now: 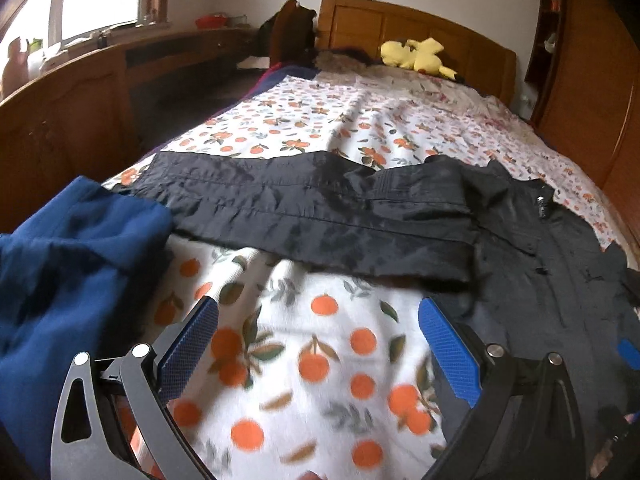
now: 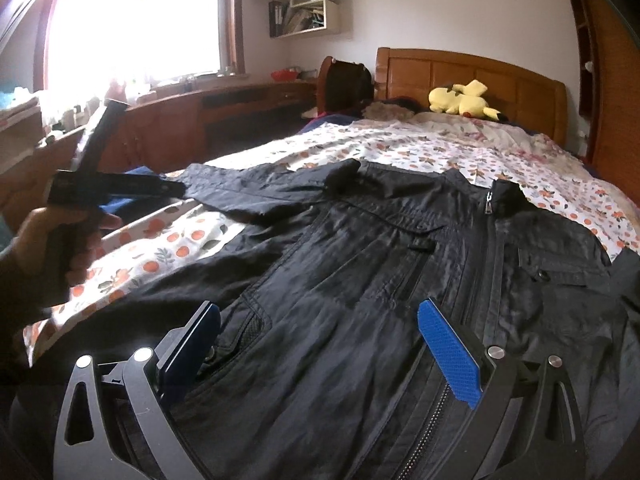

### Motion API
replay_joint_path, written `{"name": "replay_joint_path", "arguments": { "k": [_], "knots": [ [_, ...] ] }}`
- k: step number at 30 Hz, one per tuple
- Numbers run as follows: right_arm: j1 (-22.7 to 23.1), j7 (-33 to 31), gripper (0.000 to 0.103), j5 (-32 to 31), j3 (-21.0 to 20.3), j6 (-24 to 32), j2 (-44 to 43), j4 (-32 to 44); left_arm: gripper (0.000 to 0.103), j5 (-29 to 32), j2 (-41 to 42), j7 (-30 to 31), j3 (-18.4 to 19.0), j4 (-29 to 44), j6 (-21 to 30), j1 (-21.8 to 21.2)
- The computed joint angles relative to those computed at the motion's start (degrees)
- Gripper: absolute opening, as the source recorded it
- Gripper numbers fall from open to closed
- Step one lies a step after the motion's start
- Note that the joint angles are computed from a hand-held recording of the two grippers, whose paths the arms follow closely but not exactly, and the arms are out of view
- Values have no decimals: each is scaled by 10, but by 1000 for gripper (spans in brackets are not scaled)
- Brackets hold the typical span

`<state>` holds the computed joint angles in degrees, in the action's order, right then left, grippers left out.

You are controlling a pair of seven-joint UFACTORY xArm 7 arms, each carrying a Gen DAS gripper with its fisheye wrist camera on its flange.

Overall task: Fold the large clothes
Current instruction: 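Move the left tool to the black jacket's sleeve cuff and grasp it, then fold the gripped sleeve across the jacket front with the left tool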

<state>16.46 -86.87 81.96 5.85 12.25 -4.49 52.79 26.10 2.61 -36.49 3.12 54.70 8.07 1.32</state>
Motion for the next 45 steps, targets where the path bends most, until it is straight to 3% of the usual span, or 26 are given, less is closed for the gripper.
{"name": "replay_joint_path", "arguments": {
  "k": [3, 5, 14, 18, 21, 22, 23, 26, 30, 32, 36, 45],
  "knots": [
    [-1, -13, 96, 13, -2, 8, -1, -1, 100, -78, 37, 51, -7, 37, 18, 11],
    [-3, -30, 96, 29, -5, 18, -7, -5, 91, -143, 58, 86, -12, 61, 35, 22],
    [-1, -25, 96, 20, 1, 6, -4, -4, 85, -294, 142, 181, -24, 171, 122, 55],
    [-2, -22, 96, 19, 0, 8, -2, -2, 78, -275, 174, 154, 0, 211, 148, 36],
    [-2, -22, 96, 19, 1, 9, -2, -3, 59, -278, 189, 139, 3, 237, 163, 37],
    [-2, -23, 96, 21, 1, 8, -3, -3, 46, -270, 193, 129, 8, 247, 175, 32],
    [-2, -21, 96, 22, 1, 6, -3, -4, 28, -257, 198, 115, 17, 260, 189, 25],
    [-3, -16, 96, 20, 0, 6, -5, -4, 5, -236, 209, 102, 20, 292, 209, 19],
    [-10, 24, 96, -21, -8, 23, -18, -9, 2, -212, 200, 78, 23, 306, 211, 9],
    [-12, 30, 96, -29, -15, 30, -31, -15, 1, -170, 178, 50, 38, 294, 199, -12],
    [-15, 39, 96, -49, -29, 23, -56, -36, 1, -122, 138, 30, 31, 279, 187, -34],
    [-33, 120, 96, -153, -85, 37, -102, -69, 1, -38, 79, 18, -18, 260, 200, -97]
  ]
}}
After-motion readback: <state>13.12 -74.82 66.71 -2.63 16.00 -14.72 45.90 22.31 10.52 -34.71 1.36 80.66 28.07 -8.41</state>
